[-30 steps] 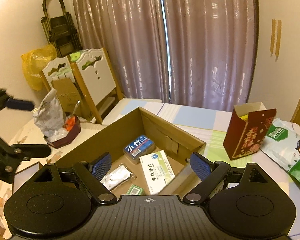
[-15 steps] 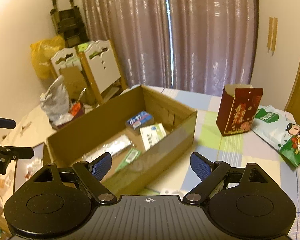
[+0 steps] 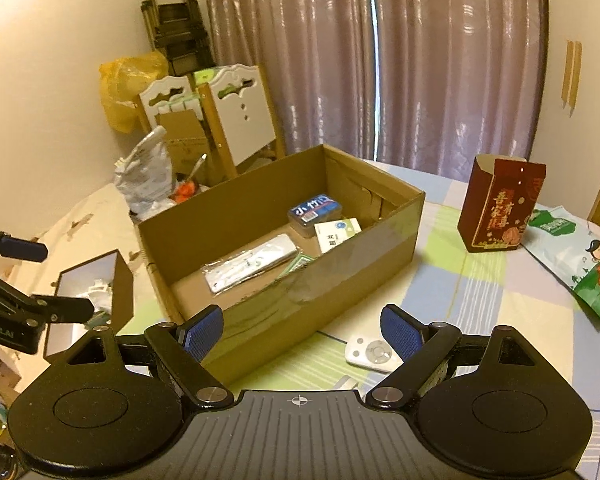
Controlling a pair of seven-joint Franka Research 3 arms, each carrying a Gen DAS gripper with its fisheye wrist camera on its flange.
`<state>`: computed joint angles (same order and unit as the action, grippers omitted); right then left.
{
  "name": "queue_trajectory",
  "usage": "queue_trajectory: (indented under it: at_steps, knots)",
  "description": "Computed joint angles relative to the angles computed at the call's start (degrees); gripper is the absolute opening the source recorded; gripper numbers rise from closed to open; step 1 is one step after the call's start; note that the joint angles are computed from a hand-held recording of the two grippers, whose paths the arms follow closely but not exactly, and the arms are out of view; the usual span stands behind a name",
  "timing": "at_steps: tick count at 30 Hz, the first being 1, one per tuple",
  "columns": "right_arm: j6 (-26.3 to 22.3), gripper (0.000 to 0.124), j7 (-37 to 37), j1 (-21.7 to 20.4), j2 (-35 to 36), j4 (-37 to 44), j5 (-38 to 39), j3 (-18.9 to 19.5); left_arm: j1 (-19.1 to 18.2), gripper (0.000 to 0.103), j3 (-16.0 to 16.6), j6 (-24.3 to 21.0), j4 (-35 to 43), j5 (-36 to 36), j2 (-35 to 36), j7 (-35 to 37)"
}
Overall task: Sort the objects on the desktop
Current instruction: 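Withdraw both tools from the cardboard box toward the objects on the table, then grasp the white plug charger with the left tool while the right grasps the white ointment box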
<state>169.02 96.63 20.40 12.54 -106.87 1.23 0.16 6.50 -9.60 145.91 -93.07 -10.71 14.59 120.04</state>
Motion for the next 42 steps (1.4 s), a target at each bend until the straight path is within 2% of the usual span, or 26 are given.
queue_trajectory:
  at_steps: [7, 12, 18, 25, 33, 36, 39, 42]
  knots:
    - [3.26, 0.088, -3.21, -1.46, -3.69, -4.45, 3.02, 1.36, -1.10, 0.102, 0.57, 2.54, -5.80, 1.09, -4.40, -2.28]
    - [4.39, 0.088, -3.00, -2.18, -6.89, -8.52, 3.19, 1.07, -2.17, 0.102, 0.75, 4.26, -8.79, 0.36, -6.78, -2.66]
    - [5.20, 0.088, 5.49, -4.36, -12.37, -15.59, -4.66, -0.15, -3.65, 0.102, 0.69, 5.84, -12.42, -1.71, -9.18, -1.85]
    - [3.32, 0.088, 19.23, -14.20, -20.95, -25.60, -14.04, 4.02, -5.38, 0.102, -0.26, 6.12, -16.39, -12.39, -11.18, 7.38]
    - [-0.48, 0.088, 25.64, -22.39, -28.68, -33.46, -13.64, 7.63, -8.09, 0.102, -1.27, 4.41, -17.21, -17.30, -9.60, 15.73]
    - [-1.66, 0.088, 26.95, -24.43, -30.13, -34.99, -13.90, 8.54, -8.65, 0.101, -2.21, 4.16, -16.57, -18.41, -7.92, 18.82]
    - [-2.73, 0.088, 26.78, -24.70, -30.32, -35.35, -13.20, 8.38, -8.84, 0.098, -3.35, 4.57, -15.56, -18.96, -5.52, 21.90]
    - [-3.69, 0.088, 26.50, -24.30, -29.74, -35.09, -12.29, 8.05, -9.01, 0.088, -4.11, 4.38, -13.42, -16.60, -1.92, 21.13]
